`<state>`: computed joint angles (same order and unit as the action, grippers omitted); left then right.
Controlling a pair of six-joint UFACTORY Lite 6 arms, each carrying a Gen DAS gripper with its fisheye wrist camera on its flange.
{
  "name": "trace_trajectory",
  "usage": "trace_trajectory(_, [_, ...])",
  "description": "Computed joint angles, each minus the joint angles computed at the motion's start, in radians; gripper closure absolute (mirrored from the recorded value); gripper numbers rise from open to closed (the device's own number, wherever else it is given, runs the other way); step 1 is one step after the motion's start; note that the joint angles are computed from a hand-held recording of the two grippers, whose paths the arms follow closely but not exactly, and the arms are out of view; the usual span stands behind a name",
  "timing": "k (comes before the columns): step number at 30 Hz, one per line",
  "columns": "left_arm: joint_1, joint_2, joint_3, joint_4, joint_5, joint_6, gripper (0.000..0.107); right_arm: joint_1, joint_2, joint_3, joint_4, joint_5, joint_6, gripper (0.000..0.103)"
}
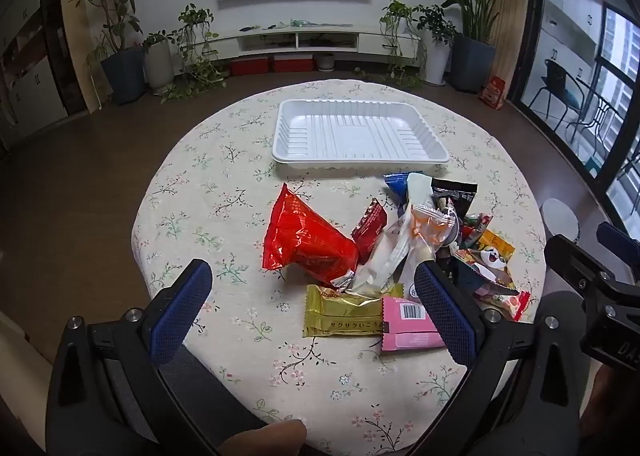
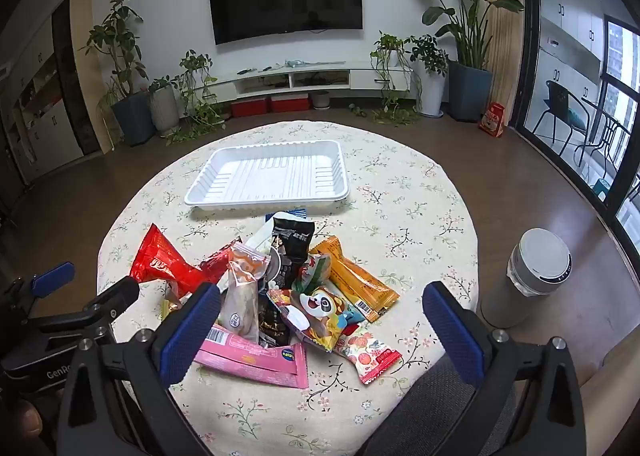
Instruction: Organize snacks
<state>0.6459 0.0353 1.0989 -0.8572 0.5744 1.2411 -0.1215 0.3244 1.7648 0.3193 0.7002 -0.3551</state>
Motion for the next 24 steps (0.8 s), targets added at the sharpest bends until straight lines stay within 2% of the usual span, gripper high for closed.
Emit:
trace_trajectory(8, [0.022,-0.004,0.008,-0.005,0.016,0.014,0.004,0.002,0.008,0.014,-0.012,0.01,0.01,0.0])
trace_trajectory(9, [-0.011,-0.016,-0.019,0.008,-0.021,-0.005,0.004,0.002,0.008,0.014,-0.012,0.01,0.01,0.0])
trace_trajectory(24, [-0.004,0.0,-0.011,-0.003,-0.012,0.01,0.004,0.003,0.011,0.012,-0.012,0.01,0.012,0.0])
